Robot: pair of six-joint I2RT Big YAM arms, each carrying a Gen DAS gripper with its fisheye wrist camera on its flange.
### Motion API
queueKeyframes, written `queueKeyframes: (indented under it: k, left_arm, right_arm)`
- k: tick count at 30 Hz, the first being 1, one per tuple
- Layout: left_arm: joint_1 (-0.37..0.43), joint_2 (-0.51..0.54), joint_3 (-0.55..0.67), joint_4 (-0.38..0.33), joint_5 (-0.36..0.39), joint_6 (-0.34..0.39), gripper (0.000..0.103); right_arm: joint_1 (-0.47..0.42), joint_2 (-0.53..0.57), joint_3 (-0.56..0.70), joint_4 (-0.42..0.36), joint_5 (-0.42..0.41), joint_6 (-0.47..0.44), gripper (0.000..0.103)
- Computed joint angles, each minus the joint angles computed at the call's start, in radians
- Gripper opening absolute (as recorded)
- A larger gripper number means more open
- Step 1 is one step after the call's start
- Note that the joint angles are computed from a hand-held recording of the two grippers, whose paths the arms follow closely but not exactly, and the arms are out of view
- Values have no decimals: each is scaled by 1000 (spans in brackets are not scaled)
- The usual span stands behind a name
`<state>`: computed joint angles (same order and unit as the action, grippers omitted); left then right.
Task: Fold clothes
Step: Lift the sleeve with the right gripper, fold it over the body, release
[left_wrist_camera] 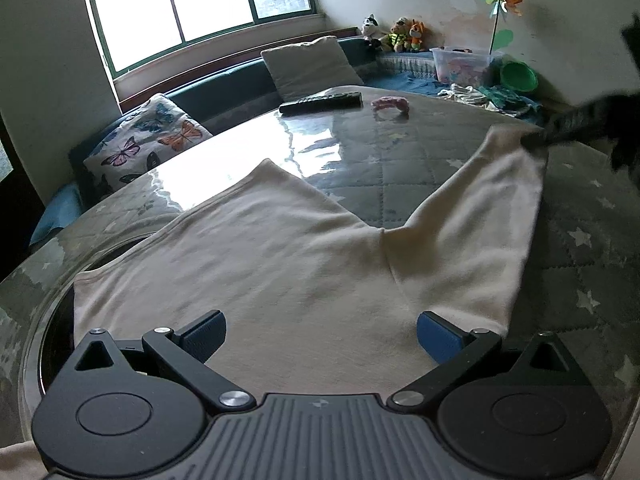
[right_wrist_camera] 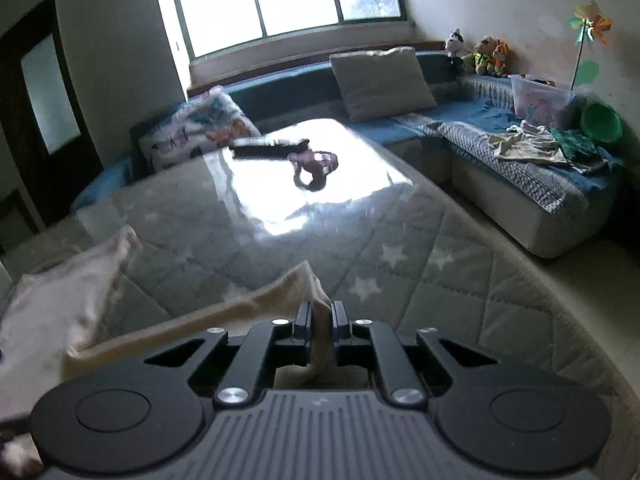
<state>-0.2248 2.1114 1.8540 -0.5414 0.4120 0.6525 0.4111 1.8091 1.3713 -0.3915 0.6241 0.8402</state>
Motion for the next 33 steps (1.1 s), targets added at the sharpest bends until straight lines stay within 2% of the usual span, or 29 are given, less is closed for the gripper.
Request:
queueKeyframes:
  k: [5,8,11,16,23,33]
  left_arm:
    - [3,0,-5,10,14,-4,103]
    - [15,-6,-14,17,26,-21,103]
    - [32,-22,-36,34,44,-40,103]
    - [72,-45,-71,73,76,-75,103]
    - [133,-60,-108,111,92,-123,103]
    - [198,-71,-143,143,95,-204,103]
  right_arm:
    - [16,-52,13,33,8,-45,8]
    - [36,-63,51,56,6,-115,8]
    - [65,-52,119,72,-6,-211,8]
    - [106,19,276,48,-38,-332,8]
    - [156,174,543,-39,-126,-454,8]
    - [203,496,1032,-296,-291,-523,8]
